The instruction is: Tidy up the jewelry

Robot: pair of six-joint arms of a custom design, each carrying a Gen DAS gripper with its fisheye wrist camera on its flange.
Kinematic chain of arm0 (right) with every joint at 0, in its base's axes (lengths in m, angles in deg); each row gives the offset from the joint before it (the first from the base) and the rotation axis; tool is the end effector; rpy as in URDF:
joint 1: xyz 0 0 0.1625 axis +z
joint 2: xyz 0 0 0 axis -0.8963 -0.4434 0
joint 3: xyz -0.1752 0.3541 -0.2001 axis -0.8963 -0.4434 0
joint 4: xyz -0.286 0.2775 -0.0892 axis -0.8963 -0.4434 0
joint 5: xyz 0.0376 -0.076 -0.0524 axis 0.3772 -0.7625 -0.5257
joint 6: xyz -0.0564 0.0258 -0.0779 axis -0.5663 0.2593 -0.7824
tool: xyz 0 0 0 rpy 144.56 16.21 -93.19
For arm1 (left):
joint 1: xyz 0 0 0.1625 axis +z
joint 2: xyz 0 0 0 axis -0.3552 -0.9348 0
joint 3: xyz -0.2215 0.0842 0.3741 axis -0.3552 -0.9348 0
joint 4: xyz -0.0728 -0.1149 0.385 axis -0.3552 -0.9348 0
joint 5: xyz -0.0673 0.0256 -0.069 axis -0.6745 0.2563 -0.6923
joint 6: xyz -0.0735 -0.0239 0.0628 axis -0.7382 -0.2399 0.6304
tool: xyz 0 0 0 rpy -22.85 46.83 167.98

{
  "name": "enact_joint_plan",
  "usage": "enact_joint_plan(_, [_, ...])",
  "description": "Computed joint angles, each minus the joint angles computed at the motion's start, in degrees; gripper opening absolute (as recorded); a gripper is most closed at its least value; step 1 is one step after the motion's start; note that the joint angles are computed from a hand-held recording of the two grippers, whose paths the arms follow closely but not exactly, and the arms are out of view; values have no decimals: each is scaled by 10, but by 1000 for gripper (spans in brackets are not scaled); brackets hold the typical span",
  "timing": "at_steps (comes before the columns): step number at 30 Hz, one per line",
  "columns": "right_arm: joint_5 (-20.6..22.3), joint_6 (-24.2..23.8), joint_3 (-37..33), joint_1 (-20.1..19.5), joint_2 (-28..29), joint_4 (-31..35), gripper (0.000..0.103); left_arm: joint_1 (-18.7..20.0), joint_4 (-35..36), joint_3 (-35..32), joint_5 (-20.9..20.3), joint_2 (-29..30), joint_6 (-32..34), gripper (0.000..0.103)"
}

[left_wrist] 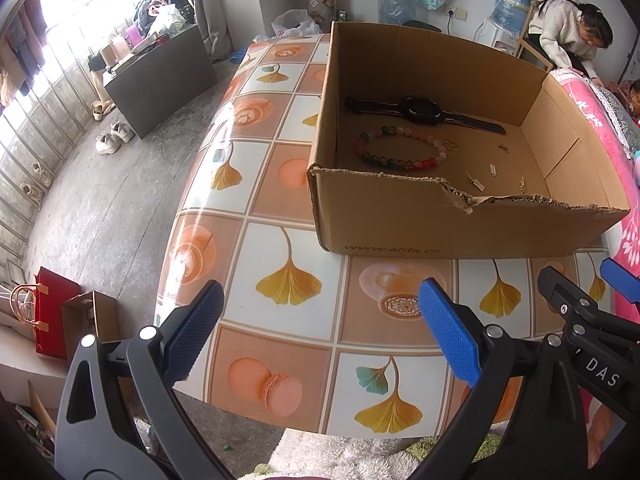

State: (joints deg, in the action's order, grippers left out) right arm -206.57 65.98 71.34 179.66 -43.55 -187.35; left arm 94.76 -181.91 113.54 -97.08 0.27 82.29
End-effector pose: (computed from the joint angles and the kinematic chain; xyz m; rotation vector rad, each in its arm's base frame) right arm 0.4131 -0.7167 -0.0080 0.2783 -2.2964 0.5217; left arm 0.0132 -0.7270 0.3426 0.0529 2.2076 -0.6309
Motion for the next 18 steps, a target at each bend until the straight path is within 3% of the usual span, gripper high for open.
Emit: enact_joint_plan(18, [6,2,2,-2,-2,1,92,-1,16,-4,-12,-2,-14,94])
